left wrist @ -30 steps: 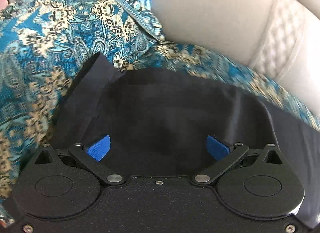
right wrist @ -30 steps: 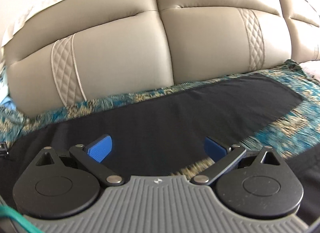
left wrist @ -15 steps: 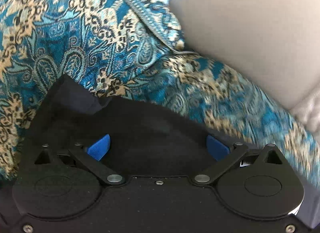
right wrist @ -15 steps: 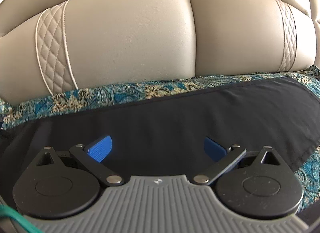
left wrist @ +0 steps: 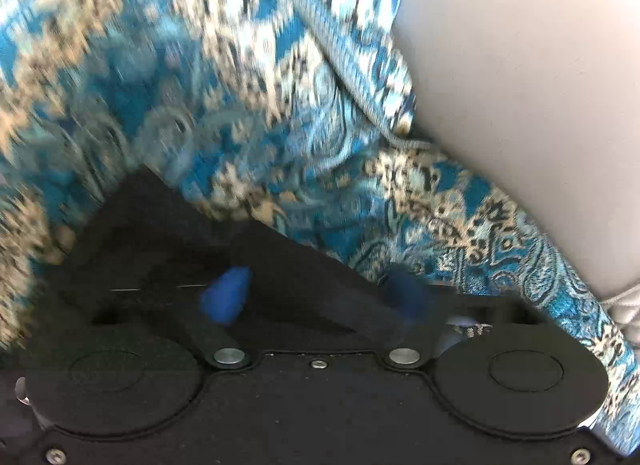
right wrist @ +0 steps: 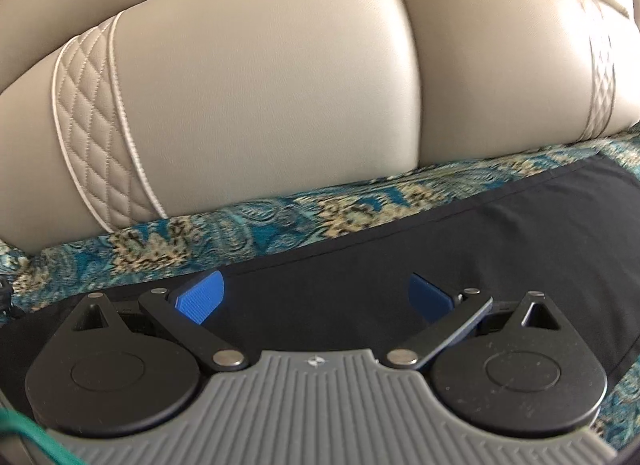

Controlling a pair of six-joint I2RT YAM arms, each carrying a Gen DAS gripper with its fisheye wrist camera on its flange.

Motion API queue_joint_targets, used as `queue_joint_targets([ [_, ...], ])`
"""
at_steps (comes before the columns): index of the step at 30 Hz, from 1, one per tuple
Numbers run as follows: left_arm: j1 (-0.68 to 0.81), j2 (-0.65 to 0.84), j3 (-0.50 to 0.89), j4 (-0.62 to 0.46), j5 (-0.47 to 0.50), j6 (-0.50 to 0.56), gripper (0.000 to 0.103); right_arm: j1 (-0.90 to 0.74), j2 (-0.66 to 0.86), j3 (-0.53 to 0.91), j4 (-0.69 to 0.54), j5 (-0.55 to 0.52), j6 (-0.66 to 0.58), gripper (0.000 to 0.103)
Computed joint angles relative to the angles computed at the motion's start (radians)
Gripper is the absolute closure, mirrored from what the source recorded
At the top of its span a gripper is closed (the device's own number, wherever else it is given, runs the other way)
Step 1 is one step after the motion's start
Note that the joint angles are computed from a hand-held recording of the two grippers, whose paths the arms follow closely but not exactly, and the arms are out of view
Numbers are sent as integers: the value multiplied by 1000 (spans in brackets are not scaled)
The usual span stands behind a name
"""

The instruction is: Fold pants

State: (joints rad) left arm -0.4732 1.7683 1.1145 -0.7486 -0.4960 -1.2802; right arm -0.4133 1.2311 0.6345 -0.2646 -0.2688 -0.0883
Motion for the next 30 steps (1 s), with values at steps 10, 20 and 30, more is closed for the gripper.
queue_joint_targets([
  [10, -128, -288, -183, 22, -29, 76, 100, 41, -59, 33, -173, -166, 155, 4],
  [20, -393, -658, -347, -135, -135, -39, 100, 263, -215, -11, -286, -269, 379, 28],
  [30, -551, -769, -387, -247, -193, -137, 100, 521, -228, -129, -153, -142, 662, 51],
])
